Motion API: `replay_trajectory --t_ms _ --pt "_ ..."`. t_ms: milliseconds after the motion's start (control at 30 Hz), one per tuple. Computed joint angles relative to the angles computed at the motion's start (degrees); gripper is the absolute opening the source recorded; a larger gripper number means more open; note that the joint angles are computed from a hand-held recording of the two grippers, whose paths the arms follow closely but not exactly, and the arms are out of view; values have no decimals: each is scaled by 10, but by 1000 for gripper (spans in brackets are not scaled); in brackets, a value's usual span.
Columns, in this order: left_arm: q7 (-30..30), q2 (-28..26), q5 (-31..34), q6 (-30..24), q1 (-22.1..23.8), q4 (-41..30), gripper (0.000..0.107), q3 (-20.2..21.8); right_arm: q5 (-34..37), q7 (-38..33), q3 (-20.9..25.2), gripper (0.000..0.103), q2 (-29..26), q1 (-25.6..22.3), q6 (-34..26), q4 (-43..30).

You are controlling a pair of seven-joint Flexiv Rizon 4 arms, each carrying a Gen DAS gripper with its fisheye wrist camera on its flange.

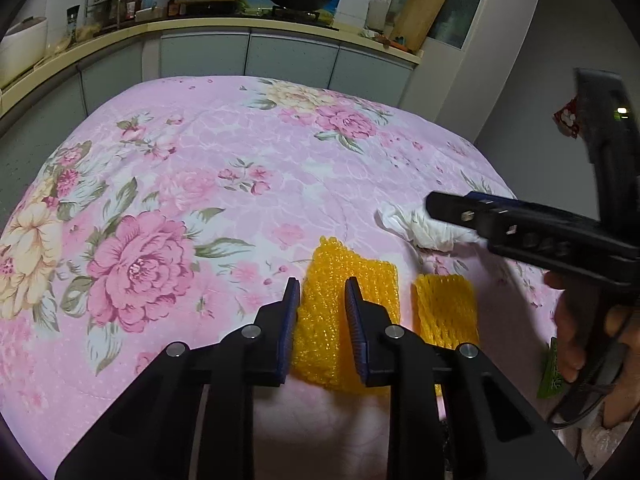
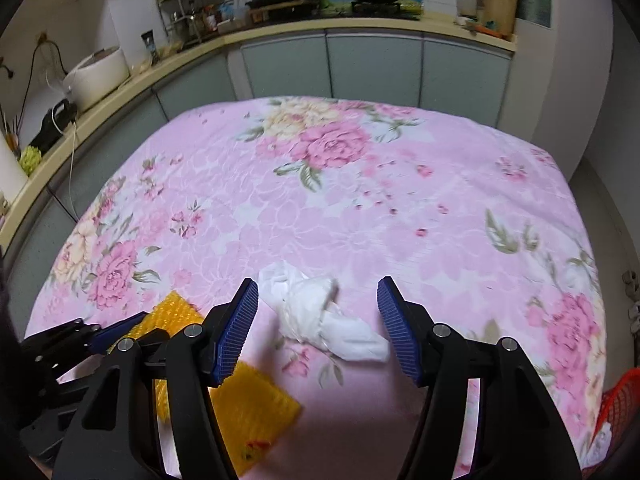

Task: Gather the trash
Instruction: 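Grasp a yellow mesh pad with the left tool while the right tool grasps a white tissue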

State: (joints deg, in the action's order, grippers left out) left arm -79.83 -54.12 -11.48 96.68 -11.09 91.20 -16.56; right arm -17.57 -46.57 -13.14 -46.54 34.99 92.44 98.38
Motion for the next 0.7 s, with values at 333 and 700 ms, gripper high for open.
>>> replay_trajectory --t_ms 333,700 --pt "-2 0 3 9 -9 -1 16 10 -21 -19 64 49 -29 -50 -58 -51" --pt "-1 2 13 28 -14 2 14 16 -19 -8 49 30 -12 -40 -30 -22"
